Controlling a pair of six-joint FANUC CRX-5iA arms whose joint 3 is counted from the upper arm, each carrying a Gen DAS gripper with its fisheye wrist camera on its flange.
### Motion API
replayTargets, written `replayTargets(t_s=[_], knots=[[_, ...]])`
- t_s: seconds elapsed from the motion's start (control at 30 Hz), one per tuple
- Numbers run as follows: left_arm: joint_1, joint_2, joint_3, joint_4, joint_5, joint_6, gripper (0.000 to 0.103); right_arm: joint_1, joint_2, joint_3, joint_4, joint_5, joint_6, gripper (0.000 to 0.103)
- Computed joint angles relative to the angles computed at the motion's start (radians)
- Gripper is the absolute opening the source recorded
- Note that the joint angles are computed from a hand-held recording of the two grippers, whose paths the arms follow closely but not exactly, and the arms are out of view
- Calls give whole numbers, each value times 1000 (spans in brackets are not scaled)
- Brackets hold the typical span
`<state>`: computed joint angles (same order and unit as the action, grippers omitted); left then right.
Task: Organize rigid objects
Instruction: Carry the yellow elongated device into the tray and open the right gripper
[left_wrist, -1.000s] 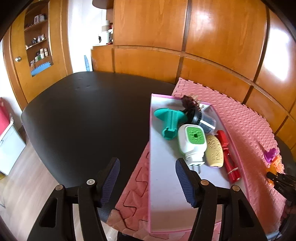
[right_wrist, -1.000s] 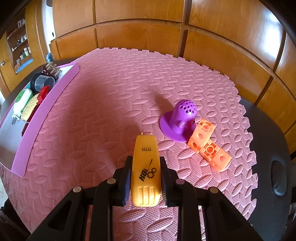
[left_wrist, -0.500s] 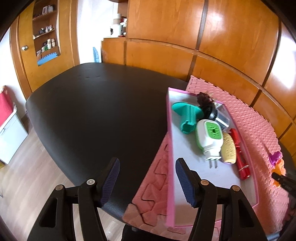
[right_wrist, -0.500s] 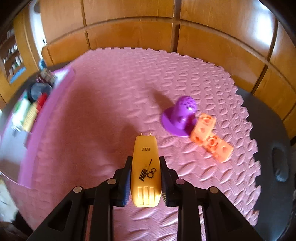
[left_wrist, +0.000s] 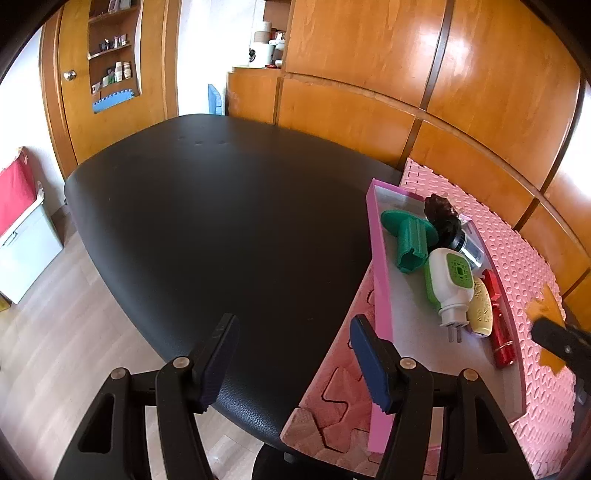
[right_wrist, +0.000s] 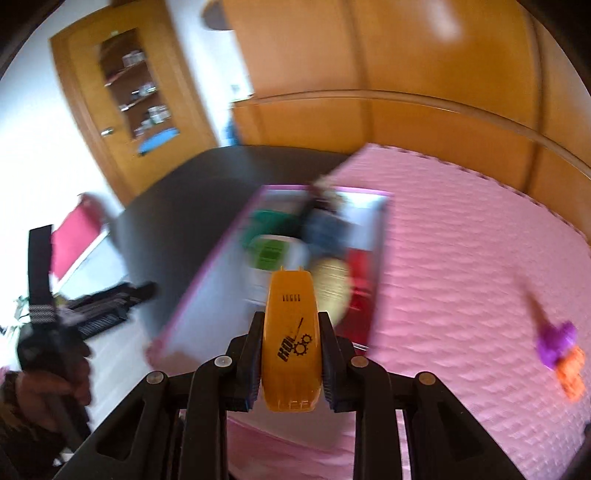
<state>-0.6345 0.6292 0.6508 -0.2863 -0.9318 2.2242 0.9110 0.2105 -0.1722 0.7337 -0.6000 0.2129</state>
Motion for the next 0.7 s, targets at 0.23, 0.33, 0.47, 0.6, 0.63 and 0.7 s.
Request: replayTargets(t_s=[0.23, 0.33, 0.47, 0.6, 0.63, 0.7], knots=[[17, -14, -39, 22, 18, 5, 63, -12, 177, 269, -232, -9, 237, 25], [24, -18, -53, 31, 24, 7, 63, -14, 237, 349, -270, -52, 255, 25], [35, -20, -70, 46, 28, 5, 63, -31, 289, 422, -325, -92, 272, 25], [40, -17, -74, 57, 31, 3, 63, -37, 326, 470, -319, -152, 247, 25], [41, -18, -77, 59, 32, 2, 63, -38, 340, 490, -327, -172, 245, 25], [43, -20, -81, 61, 35, 0, 63, -42, 367, 528, -356, -195, 273, 25]])
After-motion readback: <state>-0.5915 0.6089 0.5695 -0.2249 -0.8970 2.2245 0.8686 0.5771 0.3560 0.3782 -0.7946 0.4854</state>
